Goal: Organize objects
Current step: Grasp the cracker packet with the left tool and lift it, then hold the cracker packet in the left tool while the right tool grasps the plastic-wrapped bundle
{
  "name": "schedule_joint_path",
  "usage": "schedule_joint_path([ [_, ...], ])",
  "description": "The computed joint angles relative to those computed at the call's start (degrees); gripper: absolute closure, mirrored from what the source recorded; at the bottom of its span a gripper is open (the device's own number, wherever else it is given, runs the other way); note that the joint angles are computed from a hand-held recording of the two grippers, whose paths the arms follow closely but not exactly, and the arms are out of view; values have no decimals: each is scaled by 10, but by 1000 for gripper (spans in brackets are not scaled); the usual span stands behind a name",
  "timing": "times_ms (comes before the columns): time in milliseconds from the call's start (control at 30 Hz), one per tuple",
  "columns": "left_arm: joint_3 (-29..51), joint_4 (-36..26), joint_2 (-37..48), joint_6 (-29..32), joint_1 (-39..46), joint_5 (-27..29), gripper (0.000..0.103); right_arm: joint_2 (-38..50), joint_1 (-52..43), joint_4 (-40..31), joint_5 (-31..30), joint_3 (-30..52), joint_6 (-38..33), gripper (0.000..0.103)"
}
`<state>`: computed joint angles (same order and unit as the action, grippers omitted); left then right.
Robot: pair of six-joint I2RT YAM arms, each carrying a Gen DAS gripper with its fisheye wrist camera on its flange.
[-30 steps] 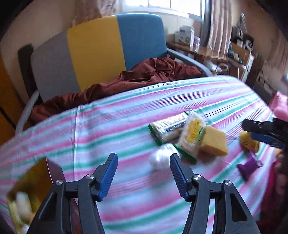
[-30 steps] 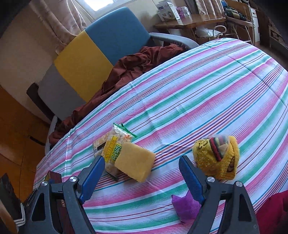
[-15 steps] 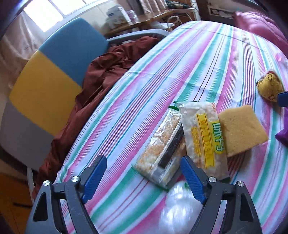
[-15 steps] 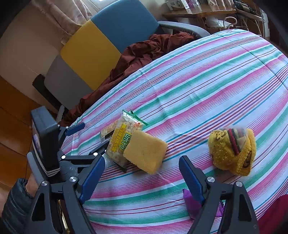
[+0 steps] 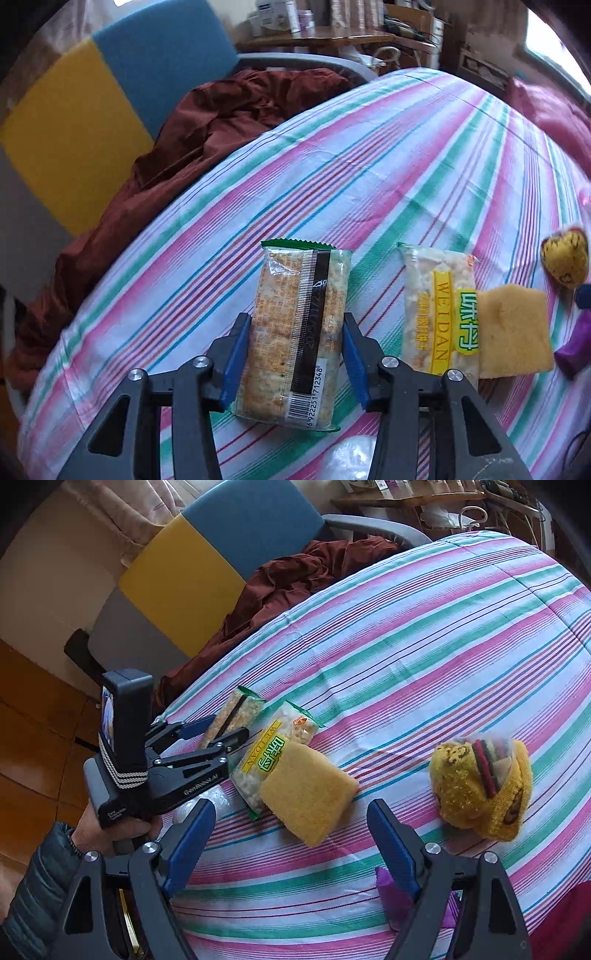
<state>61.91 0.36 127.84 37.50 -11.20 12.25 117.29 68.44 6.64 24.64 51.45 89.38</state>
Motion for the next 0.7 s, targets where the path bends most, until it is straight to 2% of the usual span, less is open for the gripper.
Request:
schedule_joint_path([
  [100, 25, -16, 10, -54, 44, -12, 55, -2, -1, -7, 2, -3, 8, 17],
  [200, 14, -25, 0, -64, 81, -19, 55, -2, -2, -21, 4, -1, 13, 17],
  [300, -38, -5, -28, -56, 106, -26, 55, 0, -4, -34, 4, 4, 14, 17],
  [567, -216, 86, -120, -97, 151, -37, 55, -1, -1, -44, 12, 0, 32, 17],
  [700, -295, 124, -159, -108, 175, -31, 55, 3, 0, -41, 9, 8, 18, 17],
])
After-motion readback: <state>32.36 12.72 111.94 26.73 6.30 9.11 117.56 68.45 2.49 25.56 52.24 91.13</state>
